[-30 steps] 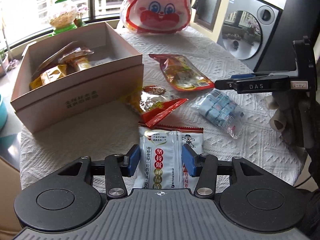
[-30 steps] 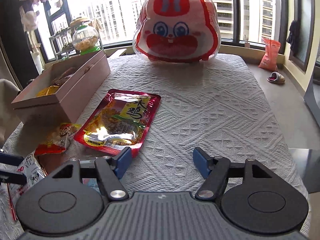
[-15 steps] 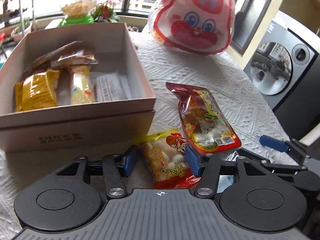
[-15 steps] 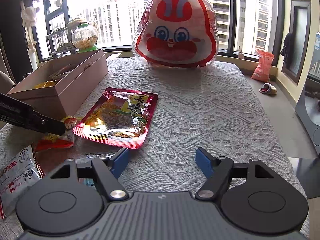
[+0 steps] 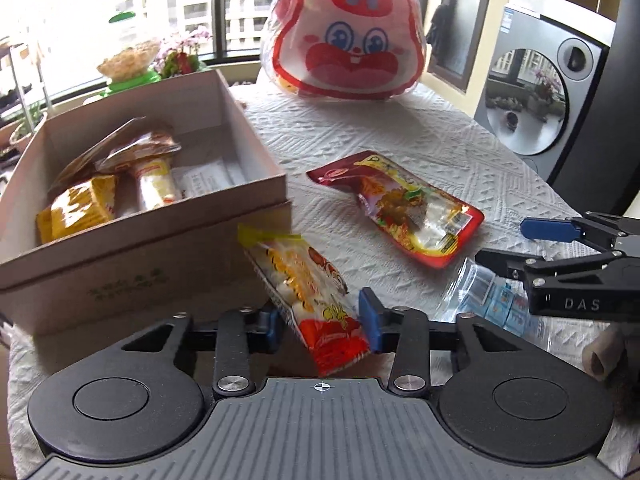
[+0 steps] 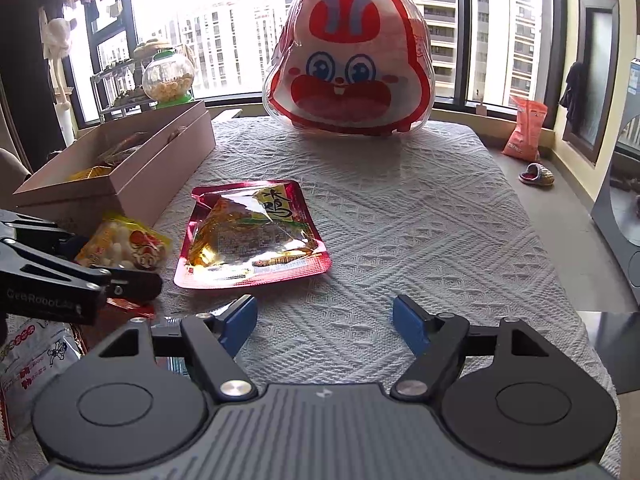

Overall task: Organize snacks
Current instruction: 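Grasp the white candy packet with the left gripper while the right gripper grasps the clear blue-printed packet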

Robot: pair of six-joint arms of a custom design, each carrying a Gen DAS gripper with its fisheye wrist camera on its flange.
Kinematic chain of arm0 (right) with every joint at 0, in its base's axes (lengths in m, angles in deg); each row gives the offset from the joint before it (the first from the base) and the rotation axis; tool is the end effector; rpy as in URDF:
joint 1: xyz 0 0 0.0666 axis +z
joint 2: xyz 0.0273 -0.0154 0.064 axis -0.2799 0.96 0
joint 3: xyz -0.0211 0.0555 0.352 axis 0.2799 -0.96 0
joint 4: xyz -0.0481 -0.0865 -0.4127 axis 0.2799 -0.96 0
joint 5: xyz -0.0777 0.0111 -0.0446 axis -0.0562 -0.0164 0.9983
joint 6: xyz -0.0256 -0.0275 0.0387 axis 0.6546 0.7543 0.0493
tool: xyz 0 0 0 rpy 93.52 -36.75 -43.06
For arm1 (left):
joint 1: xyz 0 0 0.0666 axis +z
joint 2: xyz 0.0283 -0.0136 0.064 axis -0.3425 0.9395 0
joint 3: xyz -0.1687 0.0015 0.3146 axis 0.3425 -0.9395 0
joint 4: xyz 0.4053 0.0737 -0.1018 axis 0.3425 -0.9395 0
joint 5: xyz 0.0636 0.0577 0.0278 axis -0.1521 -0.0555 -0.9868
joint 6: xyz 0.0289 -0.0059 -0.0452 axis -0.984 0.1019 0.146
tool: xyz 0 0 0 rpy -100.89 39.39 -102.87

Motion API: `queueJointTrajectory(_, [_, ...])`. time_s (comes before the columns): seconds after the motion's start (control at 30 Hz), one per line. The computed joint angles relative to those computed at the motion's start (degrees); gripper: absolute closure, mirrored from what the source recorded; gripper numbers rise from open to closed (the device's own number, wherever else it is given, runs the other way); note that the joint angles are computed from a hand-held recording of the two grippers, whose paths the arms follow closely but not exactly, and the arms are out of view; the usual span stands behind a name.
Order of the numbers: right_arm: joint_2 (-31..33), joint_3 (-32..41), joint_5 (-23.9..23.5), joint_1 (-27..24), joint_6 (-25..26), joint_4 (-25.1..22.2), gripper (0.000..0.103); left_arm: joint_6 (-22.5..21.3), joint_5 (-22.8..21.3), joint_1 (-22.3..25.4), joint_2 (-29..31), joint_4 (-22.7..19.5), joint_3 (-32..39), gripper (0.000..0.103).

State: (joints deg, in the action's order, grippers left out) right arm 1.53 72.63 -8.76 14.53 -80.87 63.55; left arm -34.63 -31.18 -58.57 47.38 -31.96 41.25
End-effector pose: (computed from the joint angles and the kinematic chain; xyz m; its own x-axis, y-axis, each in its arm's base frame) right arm 0.4142 0.2295 0.2109 -0.6080 0.1016 -0.7874 0.0634 0.9948 0.0794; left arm 0.4815 -0.3797 0.2346 -0.6770 0.2876 -0.6774 0.4439 0.8938 -0.0642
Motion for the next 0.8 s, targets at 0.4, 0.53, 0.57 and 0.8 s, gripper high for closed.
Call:
queueJointTrajectory(0.4, [-2.6, -2.4, -14.8, -4.6, -1.8, 3.1, 0.000, 2.6, 6.6, 3.5, -7.2, 2.7, -9.1, 0.068])
queueJointTrajectory(0.53, [-2.7, -2.2, -14.4, -3.7, -1.7, 2.1, 0.000, 1.9, 6.5, 3.2, -6.4, 4.6, -9.0, 0.068])
queueJointTrajectory(0.57, [-2.4, -1.6, -12.9, -2.8, -1.3, 0.7, 0.000, 1.8, 6.3, 3.1, -6.2, 5.0, -8.9, 0.068])
queueJointTrajectory(0.8, [1.4, 2.6, -8.8, 4.7, 8.4, -2.9, 0.001, 3.0, 7.8, 3.7, -5.2, 7.3, -8.6, 0.068])
